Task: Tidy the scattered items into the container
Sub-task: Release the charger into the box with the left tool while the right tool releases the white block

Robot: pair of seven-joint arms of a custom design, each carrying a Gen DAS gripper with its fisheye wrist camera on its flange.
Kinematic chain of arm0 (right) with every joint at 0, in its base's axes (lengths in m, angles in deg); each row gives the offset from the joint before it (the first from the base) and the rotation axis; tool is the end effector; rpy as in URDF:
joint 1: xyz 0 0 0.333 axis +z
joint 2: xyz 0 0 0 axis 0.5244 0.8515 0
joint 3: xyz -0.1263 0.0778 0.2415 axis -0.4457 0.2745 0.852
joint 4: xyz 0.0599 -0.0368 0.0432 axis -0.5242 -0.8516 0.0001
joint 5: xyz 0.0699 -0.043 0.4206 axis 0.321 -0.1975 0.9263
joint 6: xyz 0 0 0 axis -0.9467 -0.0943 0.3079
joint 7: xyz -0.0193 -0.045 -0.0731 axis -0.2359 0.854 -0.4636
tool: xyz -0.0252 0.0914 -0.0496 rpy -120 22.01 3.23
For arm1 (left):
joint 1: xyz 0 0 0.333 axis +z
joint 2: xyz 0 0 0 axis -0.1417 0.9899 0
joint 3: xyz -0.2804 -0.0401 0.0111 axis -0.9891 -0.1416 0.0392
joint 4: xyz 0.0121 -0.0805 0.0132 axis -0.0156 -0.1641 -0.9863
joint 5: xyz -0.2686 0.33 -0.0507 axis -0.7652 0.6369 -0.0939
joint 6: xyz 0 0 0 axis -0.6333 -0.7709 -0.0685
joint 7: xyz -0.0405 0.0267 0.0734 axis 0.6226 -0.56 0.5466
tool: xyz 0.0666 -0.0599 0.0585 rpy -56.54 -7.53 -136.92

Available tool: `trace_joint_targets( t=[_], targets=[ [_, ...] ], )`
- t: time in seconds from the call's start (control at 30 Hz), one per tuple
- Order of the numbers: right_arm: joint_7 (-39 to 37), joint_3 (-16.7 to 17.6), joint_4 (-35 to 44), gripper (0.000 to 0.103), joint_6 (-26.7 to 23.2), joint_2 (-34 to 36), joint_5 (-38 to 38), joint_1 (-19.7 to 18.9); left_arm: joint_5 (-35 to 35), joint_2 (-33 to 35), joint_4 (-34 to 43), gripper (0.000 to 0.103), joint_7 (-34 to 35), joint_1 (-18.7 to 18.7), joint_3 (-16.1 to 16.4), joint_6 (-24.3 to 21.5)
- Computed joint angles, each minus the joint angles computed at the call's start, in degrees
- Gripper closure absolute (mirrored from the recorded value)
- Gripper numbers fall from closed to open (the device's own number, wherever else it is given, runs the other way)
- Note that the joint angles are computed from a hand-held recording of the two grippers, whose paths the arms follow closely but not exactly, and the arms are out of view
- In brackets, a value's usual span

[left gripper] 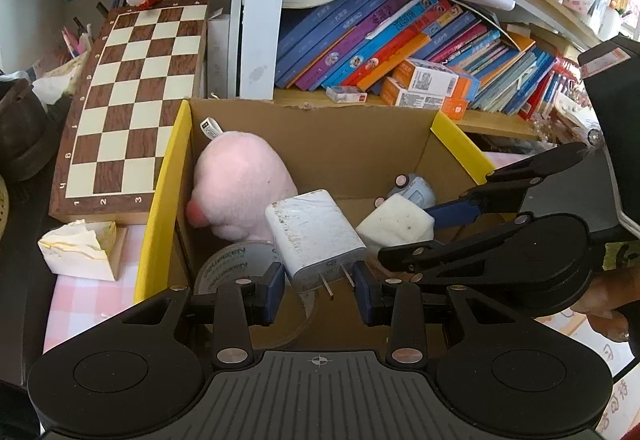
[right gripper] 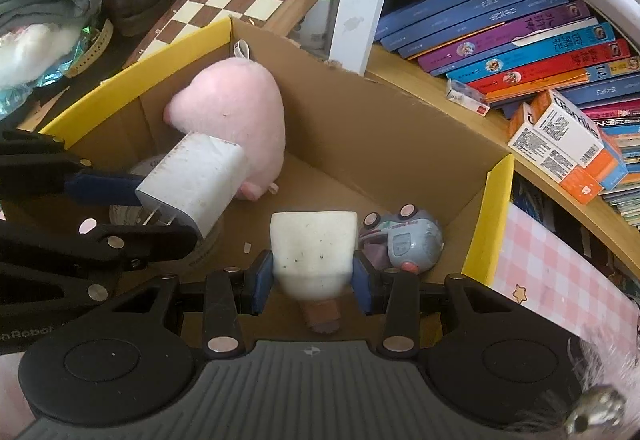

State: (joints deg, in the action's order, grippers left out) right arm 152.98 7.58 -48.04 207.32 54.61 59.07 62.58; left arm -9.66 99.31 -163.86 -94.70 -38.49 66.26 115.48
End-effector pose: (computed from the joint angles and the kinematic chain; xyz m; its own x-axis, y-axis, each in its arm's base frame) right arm 0.5647 0.4347 0.3538 0.8017 -0.5872 0.1114 -0.4333 -0.6994 -0.5684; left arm 0.4480 -0.4504 0.3305 0.1556 -0.9763 0.1507 -0.6624 -0.2163 -0.7173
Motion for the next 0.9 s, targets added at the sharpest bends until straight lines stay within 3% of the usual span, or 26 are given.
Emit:
trace_joint_targets(
  t=[0.9],
  targets=[
    [-2.44, 0.86, 0.94, 0.062, -1.96, 0.18, 2.31, -0.79, -2.59, 0.62, 0.80, 0.065, 3.39, -0.19, 0.29, 0.07]
  ],
)
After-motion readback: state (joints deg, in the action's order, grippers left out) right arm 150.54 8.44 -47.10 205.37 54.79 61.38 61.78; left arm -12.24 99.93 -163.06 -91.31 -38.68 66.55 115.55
